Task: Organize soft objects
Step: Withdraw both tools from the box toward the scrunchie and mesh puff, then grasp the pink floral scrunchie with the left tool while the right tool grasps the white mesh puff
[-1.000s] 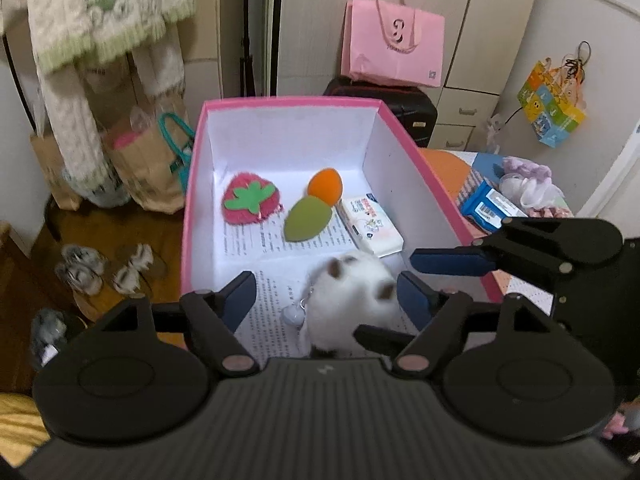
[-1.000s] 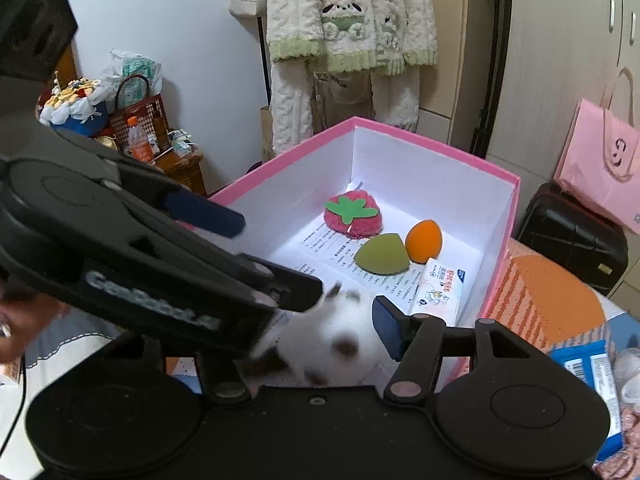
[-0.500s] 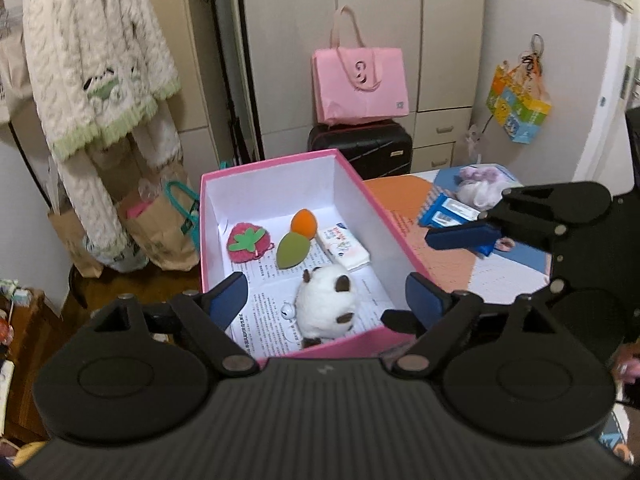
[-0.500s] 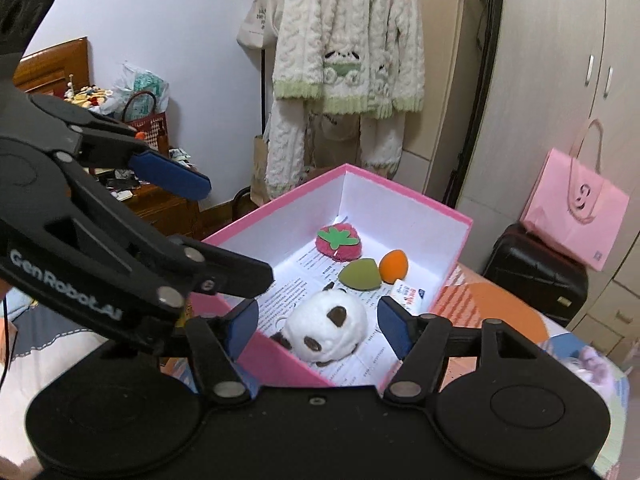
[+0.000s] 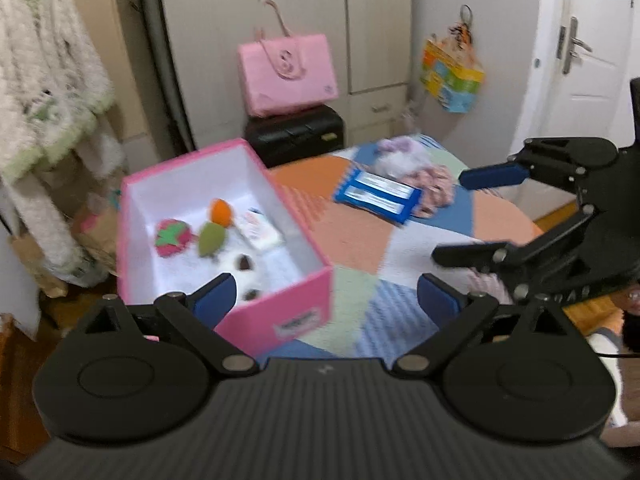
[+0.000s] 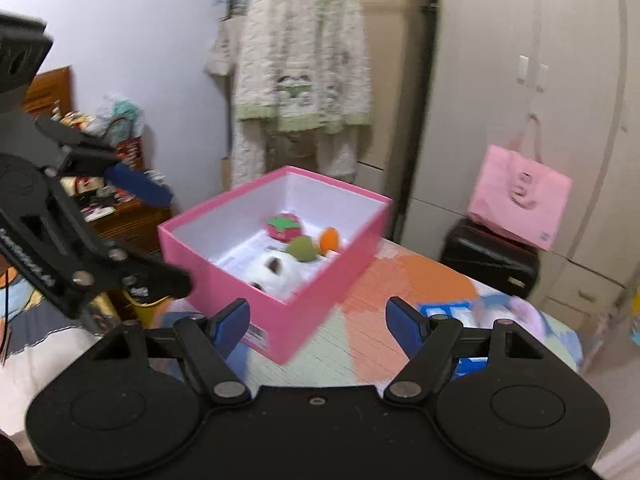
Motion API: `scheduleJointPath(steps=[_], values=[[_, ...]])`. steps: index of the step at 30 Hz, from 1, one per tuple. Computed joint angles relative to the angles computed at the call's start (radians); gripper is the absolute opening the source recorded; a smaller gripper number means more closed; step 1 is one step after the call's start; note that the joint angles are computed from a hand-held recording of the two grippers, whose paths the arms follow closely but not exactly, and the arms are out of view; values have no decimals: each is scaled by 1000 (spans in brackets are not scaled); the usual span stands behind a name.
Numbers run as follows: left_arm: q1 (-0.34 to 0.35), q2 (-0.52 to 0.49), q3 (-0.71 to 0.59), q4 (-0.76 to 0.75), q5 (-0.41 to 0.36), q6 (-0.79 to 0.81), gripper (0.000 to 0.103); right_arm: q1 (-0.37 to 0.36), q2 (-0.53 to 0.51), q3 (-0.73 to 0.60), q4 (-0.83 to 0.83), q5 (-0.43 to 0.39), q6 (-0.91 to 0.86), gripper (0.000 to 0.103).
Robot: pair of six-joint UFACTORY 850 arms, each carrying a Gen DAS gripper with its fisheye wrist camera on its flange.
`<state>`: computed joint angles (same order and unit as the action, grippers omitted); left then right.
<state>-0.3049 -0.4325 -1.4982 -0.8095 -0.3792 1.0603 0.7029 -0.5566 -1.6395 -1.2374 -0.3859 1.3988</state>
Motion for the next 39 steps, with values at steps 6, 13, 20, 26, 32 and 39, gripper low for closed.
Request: scheduleJointPath(steps=[6, 13, 20, 26, 32, 39], values=[[-48, -32, -11, -55, -20, 73, 98, -40, 127, 229, -322, 13, 402, 80], [-103, -111, -68, -187, -41, 195, 98, -100, 159, 359, -604, 17, 748, 80], [-152, -217, -165, -280, -21, 263, 98, -158, 121, 395, -768, 1, 885, 80], [-175, -344, -319, -241, -45, 161, 96, -204, 61, 361, -803, 5, 898, 81], [-192, -453, -429, -380, -2, 257, 95, -277, 45, 358, -971, 55, 1111, 81], [-209, -609, -614, -456, -34, 284, 95, -373, 12, 315, -1386, 140, 1575, 82]])
